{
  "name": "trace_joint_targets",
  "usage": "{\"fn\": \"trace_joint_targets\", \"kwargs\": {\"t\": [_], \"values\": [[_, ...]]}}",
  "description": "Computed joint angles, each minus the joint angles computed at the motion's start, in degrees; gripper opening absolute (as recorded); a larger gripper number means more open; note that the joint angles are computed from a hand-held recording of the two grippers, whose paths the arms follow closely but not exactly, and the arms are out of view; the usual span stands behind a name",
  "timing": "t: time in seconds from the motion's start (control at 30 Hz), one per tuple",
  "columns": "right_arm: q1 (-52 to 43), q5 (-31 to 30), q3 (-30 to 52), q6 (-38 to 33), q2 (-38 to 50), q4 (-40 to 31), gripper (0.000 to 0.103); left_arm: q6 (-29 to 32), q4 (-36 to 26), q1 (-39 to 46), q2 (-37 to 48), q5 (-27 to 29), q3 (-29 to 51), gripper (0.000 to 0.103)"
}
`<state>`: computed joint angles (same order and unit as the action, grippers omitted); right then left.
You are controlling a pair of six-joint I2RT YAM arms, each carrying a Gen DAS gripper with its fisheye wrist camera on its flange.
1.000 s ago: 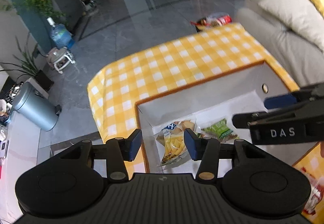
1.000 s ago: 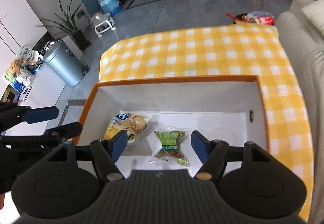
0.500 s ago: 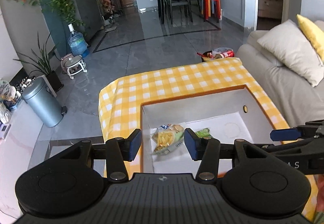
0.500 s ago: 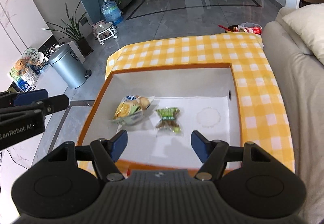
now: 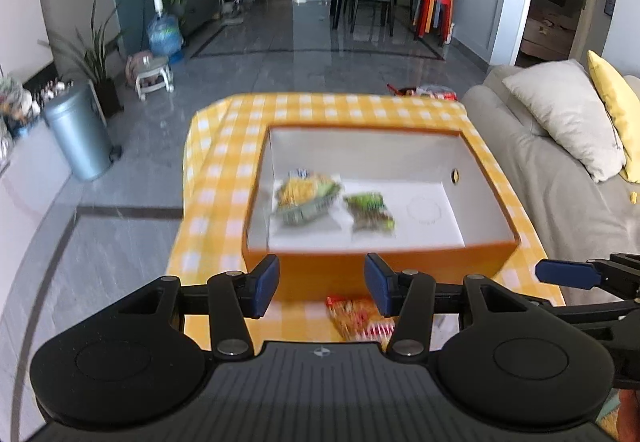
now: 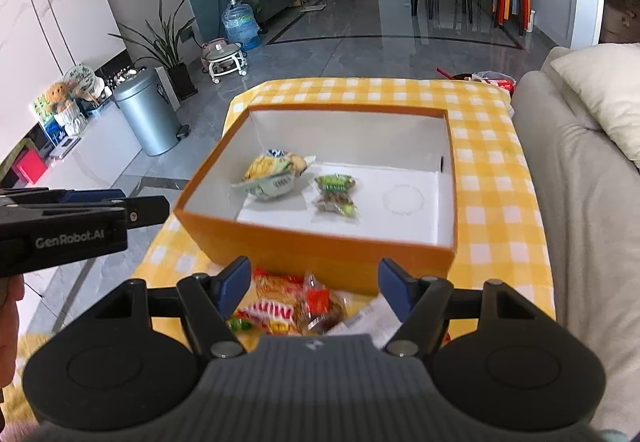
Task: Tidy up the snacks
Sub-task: 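Move both open grippers back toward the remaining snack pile, then grasp the red Mimi snack bag with the left gripper while the right grasps the clear tray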
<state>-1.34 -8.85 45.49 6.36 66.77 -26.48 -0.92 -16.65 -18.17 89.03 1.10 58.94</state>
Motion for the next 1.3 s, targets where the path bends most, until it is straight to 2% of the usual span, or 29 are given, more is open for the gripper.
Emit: {"fn": "trace_joint_targets", "kwargs": {"t": [0.3,0.47,0.63,0.93,1.0,1.03,1.3], "values": [[3.5,6.4,-13.5,-4.4,-12.6,3.4,0.069,1.3,5.1,0.5,-4.8,4.3,-11.3,0.058],[2.3,5.2,-19.4,-3.6,-16.7,3.8,0.070,0.5,5.6,0.2,-6.2,4.5,-15.3,0.058],[3.0,6.7,-22.9,-3.2,-17.6,4.5,0.070,-0.5,5.5,-0.2,-6.4,5.0,-17.6,0.058],[3.8,8.4,-24.4,-1.3,-12.6,9.8,0.069,-2.2,8.0,1.4,-3.1,7.5,-16.8,0.058],[3.4,8.4,-24.1,-1.2,-10.5,11.2,0.069,-2.9,8.5,1.1,-1.5,7.9,-15.8,0.063],[3.1,8.3,-23.9,-1.2,-9.1,12.2,0.069,-3.3,8.6,0.9,-0.6,8.1,-15.0,0.066],[1.5,7.7,-21.0,-0.8,1.2,18.4,0.065,-5.2,7.3,-1.1,8.6,6.3,-6.7,0.066]]}}
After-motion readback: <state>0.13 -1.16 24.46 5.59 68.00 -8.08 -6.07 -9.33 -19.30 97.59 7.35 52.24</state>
